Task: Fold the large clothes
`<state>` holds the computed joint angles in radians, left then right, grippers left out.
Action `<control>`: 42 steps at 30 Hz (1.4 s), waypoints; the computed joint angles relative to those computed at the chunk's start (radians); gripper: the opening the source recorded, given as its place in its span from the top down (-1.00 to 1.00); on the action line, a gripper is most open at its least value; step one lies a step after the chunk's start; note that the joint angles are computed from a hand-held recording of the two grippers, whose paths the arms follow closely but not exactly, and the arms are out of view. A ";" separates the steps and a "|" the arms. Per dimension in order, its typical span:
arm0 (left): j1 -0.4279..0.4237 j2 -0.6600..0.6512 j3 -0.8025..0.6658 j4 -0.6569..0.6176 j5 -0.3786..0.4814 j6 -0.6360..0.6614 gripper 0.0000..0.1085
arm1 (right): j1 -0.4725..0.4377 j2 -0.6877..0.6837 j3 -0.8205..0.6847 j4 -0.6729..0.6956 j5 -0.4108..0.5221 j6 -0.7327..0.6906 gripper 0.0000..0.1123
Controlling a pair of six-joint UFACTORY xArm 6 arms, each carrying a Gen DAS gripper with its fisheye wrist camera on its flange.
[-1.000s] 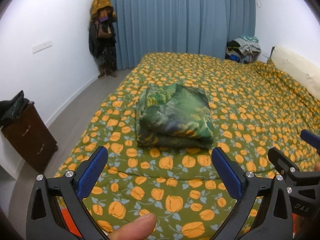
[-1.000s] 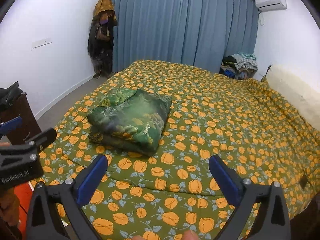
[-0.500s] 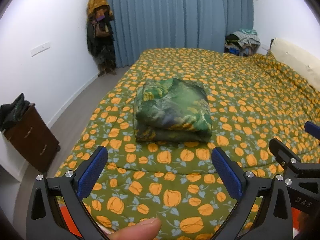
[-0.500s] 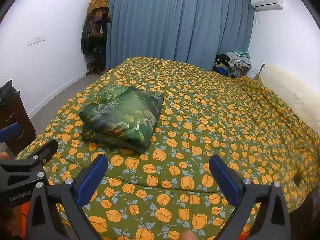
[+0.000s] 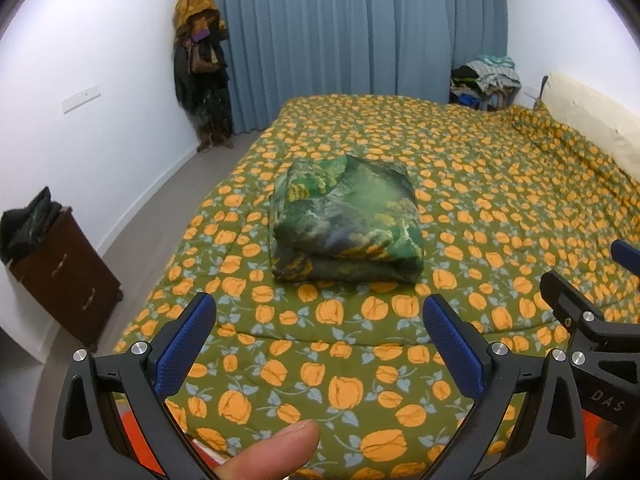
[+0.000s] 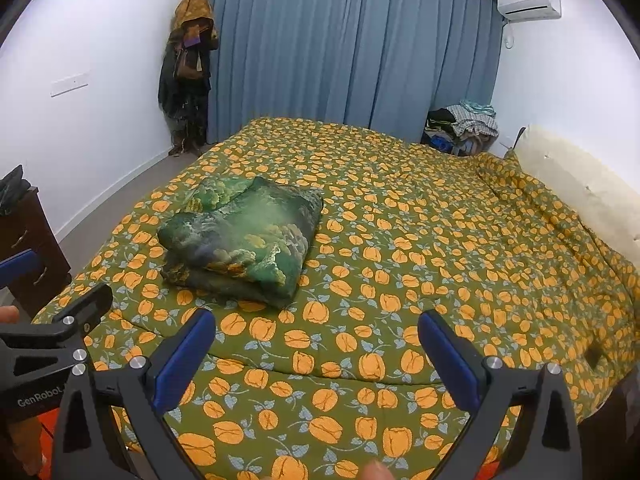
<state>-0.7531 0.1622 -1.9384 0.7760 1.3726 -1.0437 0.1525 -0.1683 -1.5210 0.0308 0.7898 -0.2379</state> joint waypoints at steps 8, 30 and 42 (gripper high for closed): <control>-0.007 0.005 -0.013 0.017 0.009 -0.010 -0.89 | 0.003 -0.010 0.010 -0.013 -0.004 0.011 -0.83; -0.010 0.023 -0.047 0.010 0.026 -0.006 -0.89 | 0.001 -0.010 -0.002 0.004 0.028 0.001 -0.83; -0.008 0.019 -0.042 -0.002 0.014 -0.016 -0.89 | 0.002 -0.009 -0.004 0.000 0.029 0.002 -0.83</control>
<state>-0.7610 0.1810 -1.9803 0.7739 1.3870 -1.0599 0.1547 -0.1778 -1.5252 0.0304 0.8189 -0.2360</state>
